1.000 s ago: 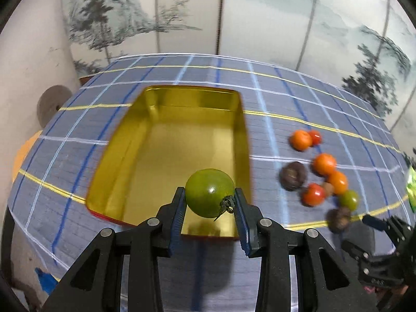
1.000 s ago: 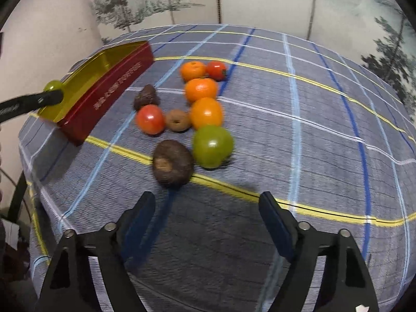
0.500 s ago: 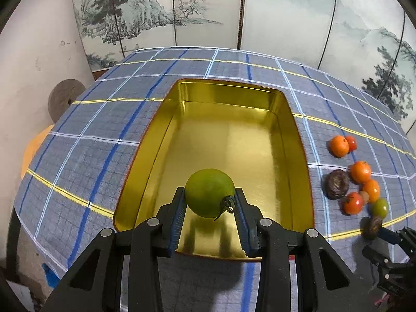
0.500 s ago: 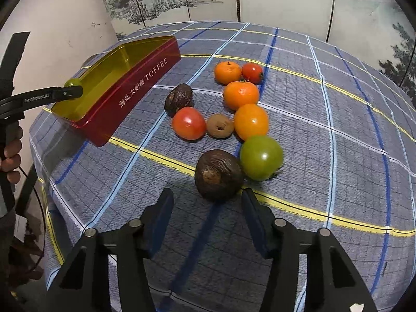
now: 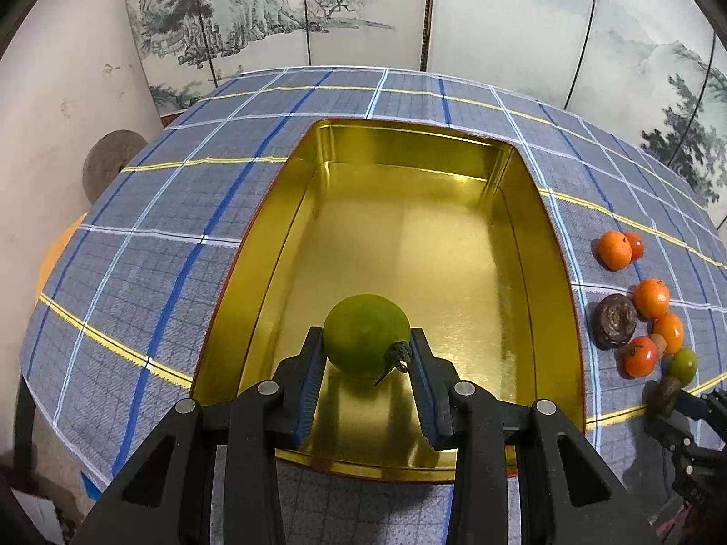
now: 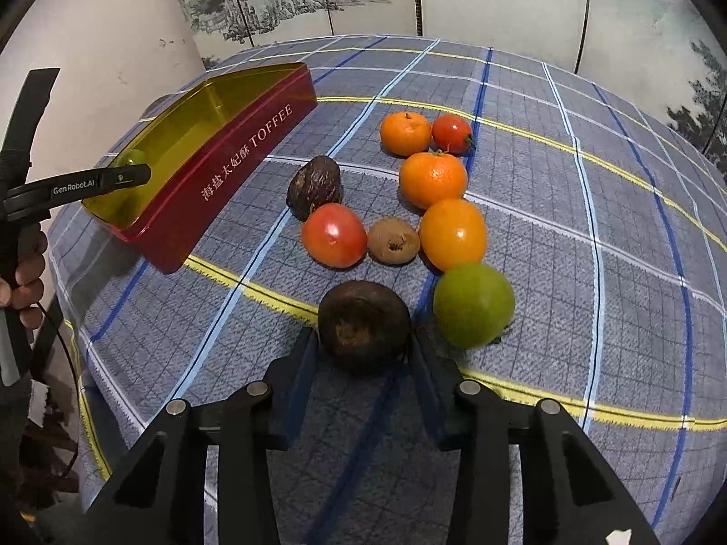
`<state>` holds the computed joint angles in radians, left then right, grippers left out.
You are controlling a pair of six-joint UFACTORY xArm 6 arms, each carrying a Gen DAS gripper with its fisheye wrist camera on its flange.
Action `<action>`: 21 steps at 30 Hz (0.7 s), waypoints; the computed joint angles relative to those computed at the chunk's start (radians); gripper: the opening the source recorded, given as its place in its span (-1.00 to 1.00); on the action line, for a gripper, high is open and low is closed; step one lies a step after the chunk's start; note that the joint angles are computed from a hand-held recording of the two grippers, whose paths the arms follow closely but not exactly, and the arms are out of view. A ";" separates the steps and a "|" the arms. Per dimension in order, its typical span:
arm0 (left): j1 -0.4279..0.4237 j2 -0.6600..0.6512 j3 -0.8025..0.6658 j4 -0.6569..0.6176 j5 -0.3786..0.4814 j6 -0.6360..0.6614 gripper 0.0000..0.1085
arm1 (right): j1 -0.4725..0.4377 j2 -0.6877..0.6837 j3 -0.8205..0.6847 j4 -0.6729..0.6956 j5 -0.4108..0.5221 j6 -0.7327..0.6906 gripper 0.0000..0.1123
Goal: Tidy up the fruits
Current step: 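Release the green tomato into the tin with left gripper while right gripper grasps brown fruit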
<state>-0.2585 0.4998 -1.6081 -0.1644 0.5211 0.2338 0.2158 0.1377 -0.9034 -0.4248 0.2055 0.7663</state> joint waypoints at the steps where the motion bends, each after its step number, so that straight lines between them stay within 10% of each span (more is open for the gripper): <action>1: 0.000 0.005 -0.006 0.005 0.006 -0.005 -0.31 | 0.000 0.006 -0.009 -0.016 0.005 0.009 -0.32; 21: -0.006 0.070 -0.080 0.089 0.065 -0.056 -0.31 | 0.002 0.024 -0.033 -0.024 0.000 0.006 -0.35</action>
